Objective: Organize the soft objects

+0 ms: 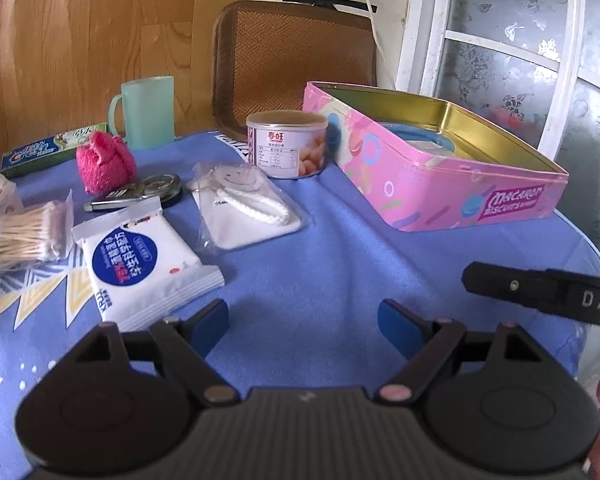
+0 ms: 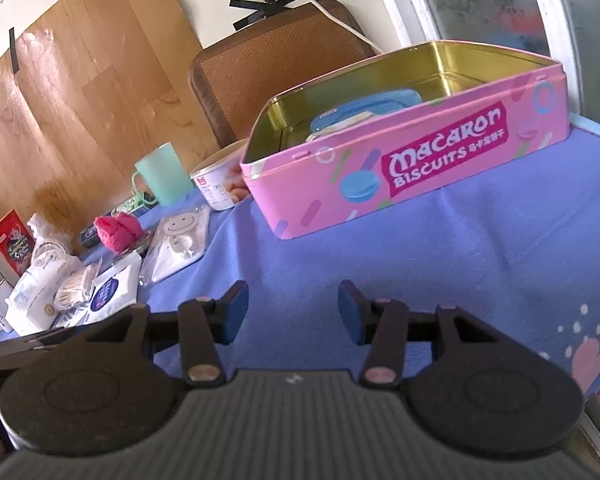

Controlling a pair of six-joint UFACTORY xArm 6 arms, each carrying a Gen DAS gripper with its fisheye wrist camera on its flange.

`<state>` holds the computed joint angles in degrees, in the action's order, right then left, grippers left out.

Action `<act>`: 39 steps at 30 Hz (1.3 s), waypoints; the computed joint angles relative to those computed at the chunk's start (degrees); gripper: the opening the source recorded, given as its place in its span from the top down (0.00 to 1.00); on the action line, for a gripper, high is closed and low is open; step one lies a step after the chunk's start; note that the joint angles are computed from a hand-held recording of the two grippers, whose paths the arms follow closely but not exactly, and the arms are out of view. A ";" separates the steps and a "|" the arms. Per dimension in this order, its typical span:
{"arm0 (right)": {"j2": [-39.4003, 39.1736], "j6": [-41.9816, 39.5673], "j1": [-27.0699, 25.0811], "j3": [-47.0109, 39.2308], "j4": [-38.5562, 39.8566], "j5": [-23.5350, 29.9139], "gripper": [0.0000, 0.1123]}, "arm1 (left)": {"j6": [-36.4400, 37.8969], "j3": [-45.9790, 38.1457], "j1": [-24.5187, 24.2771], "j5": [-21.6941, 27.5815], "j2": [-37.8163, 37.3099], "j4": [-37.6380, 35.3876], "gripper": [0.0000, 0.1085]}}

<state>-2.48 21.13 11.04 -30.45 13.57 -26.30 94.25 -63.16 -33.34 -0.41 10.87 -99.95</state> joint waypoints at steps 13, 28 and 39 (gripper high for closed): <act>0.45 -0.26 0.71 -1.32 2.05 2.50 0.50 | 4.33 1.52 2.75 7.77 -1.49 -3.21 0.17; 0.54 -23.59 7.36 -5.27 28.45 3.69 0.50 | 4.39 3.32 6.23 15.44 -3.17 -5.41 0.15; 3.78 -59.75 13.20 -16.75 68.45 3.84 0.50 | 8.95 4.38 6.89 18.24 -4.23 -8.56 0.14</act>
